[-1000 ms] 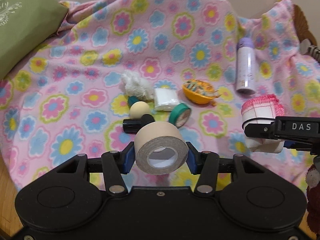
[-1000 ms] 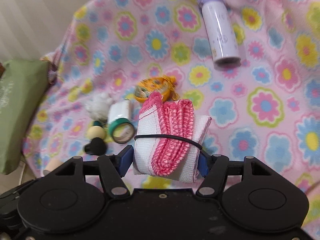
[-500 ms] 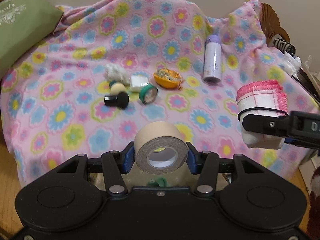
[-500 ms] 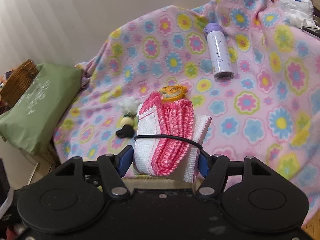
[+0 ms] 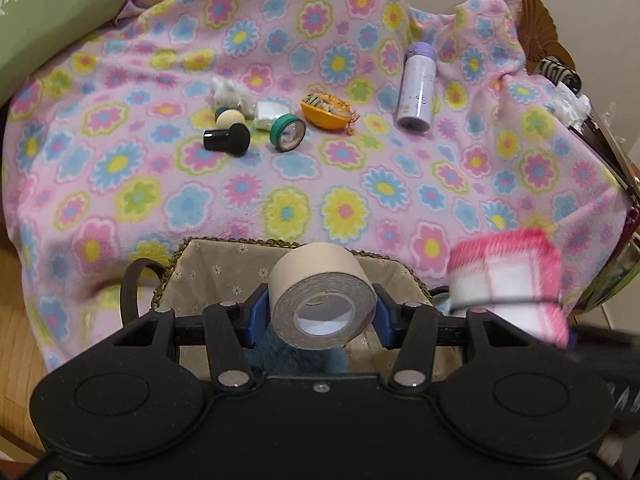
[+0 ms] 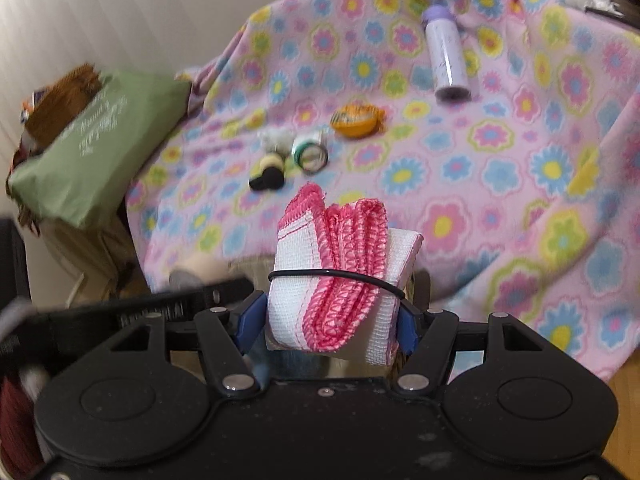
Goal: Organize soft objects
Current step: 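Carry the tape roll with the left gripper while the right carries the towel bundle toward the basket, then release the tape roll into the basket with the left gripper while the right releases the towel bundle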
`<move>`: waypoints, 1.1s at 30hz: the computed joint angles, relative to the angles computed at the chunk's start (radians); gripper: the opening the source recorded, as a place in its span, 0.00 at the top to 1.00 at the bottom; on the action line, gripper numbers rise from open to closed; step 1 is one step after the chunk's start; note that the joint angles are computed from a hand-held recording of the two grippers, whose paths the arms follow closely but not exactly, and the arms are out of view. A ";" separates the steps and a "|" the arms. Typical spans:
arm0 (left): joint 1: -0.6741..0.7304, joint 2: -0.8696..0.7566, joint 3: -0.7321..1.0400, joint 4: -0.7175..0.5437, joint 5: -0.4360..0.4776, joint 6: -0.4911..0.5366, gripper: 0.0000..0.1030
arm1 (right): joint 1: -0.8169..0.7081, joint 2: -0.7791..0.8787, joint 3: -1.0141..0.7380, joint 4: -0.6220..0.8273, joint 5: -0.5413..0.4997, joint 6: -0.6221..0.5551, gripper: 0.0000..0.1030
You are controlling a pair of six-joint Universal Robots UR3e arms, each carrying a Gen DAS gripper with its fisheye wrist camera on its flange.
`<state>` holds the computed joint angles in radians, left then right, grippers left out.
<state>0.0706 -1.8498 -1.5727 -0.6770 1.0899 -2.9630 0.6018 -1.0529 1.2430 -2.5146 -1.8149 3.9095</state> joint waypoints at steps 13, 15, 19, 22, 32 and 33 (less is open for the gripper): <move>0.007 -0.050 0.045 -0.069 -0.030 -0.009 0.51 | -0.027 0.008 -0.024 0.081 0.076 0.021 0.36; 0.004 -0.049 0.046 -0.066 -0.027 -0.007 0.51 | -0.028 0.010 -0.035 0.096 0.075 0.021 0.36; -0.001 -0.051 0.052 -0.067 -0.016 -0.007 0.51 | -0.023 0.020 -0.065 0.120 0.066 0.007 0.35; -0.007 -0.052 0.051 -0.054 -0.006 -0.010 0.51 | -0.015 0.022 -0.074 0.124 0.049 -0.005 0.33; -0.023 -0.039 0.027 0.014 0.018 -0.004 0.38 | -0.010 0.002 -0.046 0.108 0.012 0.003 0.30; -0.024 -0.040 0.029 0.013 0.020 -0.007 0.38 | -0.010 0.001 -0.045 0.107 0.009 0.005 0.29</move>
<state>0.0466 -1.8901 -1.5436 -0.6641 1.1101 -2.9696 0.5923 -1.0515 1.1975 -2.4075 -1.8060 3.9147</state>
